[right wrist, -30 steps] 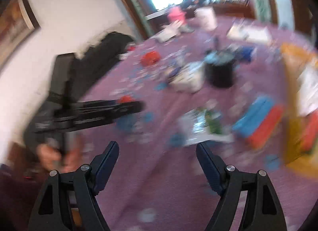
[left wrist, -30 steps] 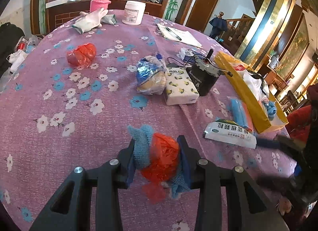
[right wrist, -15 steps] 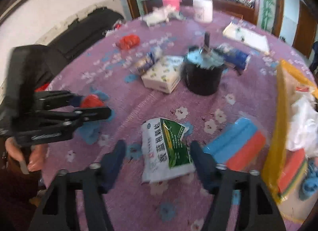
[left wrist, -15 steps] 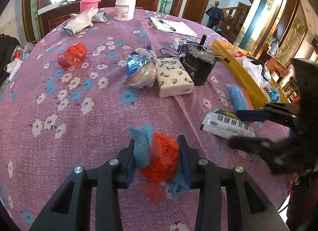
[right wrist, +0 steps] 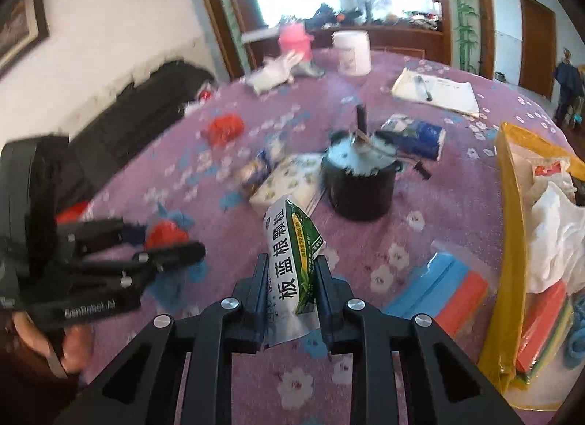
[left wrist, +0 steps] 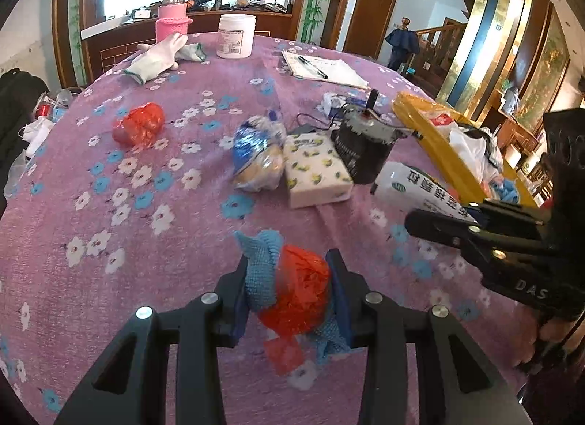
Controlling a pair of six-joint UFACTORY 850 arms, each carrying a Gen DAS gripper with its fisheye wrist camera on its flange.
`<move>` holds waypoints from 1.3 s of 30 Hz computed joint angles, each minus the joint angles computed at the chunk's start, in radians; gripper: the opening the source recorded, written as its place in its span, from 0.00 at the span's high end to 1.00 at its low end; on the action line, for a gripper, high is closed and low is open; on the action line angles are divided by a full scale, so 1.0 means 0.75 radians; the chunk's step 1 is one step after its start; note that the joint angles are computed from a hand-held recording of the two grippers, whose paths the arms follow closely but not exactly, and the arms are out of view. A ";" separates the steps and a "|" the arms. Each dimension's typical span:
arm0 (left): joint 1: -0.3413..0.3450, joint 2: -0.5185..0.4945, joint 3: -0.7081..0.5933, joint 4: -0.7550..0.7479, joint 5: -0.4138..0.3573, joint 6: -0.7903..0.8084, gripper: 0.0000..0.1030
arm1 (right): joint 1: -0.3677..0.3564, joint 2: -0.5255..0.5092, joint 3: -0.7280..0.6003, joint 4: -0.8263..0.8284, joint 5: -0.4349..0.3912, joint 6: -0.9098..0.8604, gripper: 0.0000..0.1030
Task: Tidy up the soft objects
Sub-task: 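Grasp the blue-and-red cloth with left gripper while right grasps white-green packet, then carry the cloth and packet over the yellow tray with both grippers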
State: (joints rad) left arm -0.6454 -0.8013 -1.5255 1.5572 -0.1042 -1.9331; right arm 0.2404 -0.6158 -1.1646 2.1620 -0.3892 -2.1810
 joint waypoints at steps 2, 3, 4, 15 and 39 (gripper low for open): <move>-0.014 -0.010 -0.021 -0.017 -0.044 0.001 0.64 | -0.014 -0.003 0.021 0.112 -0.070 -0.069 0.76; -0.025 -0.016 -0.033 -0.005 -0.080 -0.016 0.64 | -0.020 -0.004 0.024 0.110 -0.086 -0.056 0.76; -0.032 -0.017 -0.035 0.042 -0.099 -0.068 0.64 | -0.024 0.001 0.032 0.138 -0.092 -0.084 0.76; -0.095 -0.080 -0.128 -0.061 -0.417 -0.036 0.64 | -0.065 0.015 0.065 0.205 -0.194 -0.141 0.76; -0.170 -0.079 -0.115 0.071 -0.670 -0.108 0.64 | -0.087 0.045 0.116 0.253 -0.292 -0.172 0.75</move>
State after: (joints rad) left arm -0.7730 -0.8607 -1.6114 1.6102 -0.6065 -2.0143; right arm 0.1751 -0.5820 -1.0775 2.3517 -0.6081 -2.3098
